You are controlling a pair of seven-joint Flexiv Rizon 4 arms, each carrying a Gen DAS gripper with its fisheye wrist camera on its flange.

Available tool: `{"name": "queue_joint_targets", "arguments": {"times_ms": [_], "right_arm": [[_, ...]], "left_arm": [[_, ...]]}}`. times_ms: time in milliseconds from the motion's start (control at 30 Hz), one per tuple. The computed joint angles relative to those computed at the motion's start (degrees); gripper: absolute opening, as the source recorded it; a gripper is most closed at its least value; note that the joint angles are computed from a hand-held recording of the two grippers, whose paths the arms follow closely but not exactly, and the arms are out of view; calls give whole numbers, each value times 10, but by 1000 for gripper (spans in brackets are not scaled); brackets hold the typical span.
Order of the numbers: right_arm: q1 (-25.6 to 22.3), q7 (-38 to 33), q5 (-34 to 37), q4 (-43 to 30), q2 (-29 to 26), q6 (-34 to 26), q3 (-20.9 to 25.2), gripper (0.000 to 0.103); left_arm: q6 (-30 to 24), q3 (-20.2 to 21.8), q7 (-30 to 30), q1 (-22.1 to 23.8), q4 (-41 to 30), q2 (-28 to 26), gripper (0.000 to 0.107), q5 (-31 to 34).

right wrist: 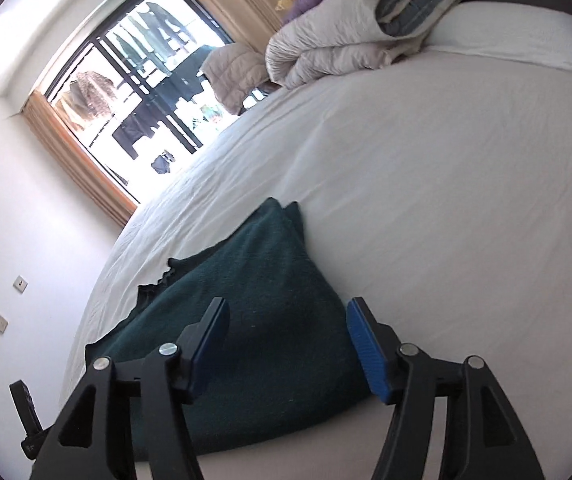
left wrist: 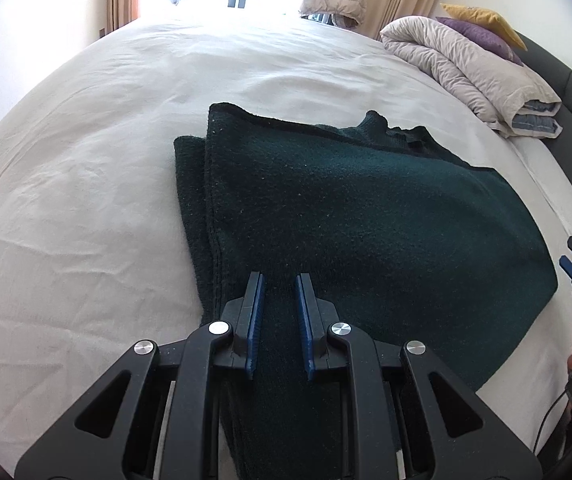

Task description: Fold small clothes

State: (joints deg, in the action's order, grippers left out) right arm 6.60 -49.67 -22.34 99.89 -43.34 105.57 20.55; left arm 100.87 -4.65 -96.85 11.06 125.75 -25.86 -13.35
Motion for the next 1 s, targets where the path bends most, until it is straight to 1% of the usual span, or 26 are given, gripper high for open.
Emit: {"name": "queue_joint_targets", "arguments": {"times_ms": [33,67,133,233,300,333,367,400,433,467,500,533,600,700,767,833,900,933,967,1000], "right_arm": [[-11,-6,-15,-7,-6,-3,22,65],[-35,-14,-38,-15,-19,-11,58,65],[-69,-36,-76,-29,-41,-36,121,66],[-97,-80,-101,-47,-75,-67,198,66],[-108,-106,-103,-54,-95,-84,240,66],[-114,-119,-106,-61,-109,-102,265,66],[-116,-131,-106,-69,-119,-120,282,66],[-116,-143,-105,-75,-125,-137,295,66],[-112,-153,-103,-80,-129,-150,301,66],[-108,-163,-100,-84,-132,-158,305,66],[-106,-172,-95,-86,-134,-164,311,66],[-105,-180,-90,-90,-138,-171,318,66],[-103,-197,-80,-96,-142,-182,327,66],[-101,-217,-62,-104,-143,-194,335,66],[-104,-232,-48,-113,-150,-208,346,65],[-104,-247,-36,-124,-156,-224,353,59],[-100,-256,-22,-134,-158,-234,352,56],[-99,-261,-15,-140,-160,-239,354,53],[-99,-267,-7,-147,-165,-247,358,51],[-97,-270,1,-157,-168,-257,359,47]], "left_arm": [[16,-19,-10,17,13,7,16,-1],[33,-38,-25,35,28,15,16,1],[86,-89,-75,87,68,32,16,24],[163,-161,-179,169,126,46,16,91],[211,-210,-256,229,156,37,17,153],[240,-220,-290,241,169,27,19,173],[263,-222,-318,243,179,19,25,185],[287,-218,-342,235,187,10,34,190],[312,-215,-366,229,193,-3,42,196],[339,-208,-387,219,195,-15,56,199],[365,-198,-404,204,197,-24,59,196],[374,-192,-418,196,197,-26,59,196],[376,-188,-442,190,192,-27,59,210],[400,-157,-473,145,198,-26,59,184],[409,-147,-493,133,197,-34,59,193],[406,-141,-517,134,187,-50,59,210],[420,-135,-548,137,170,-76,59,227],[433,-127,-561,130,163,-87,59,227],[435,-119,-568,124,154,-93,59,228],[432,-113,-575,119,146,-95,59,227]]}}
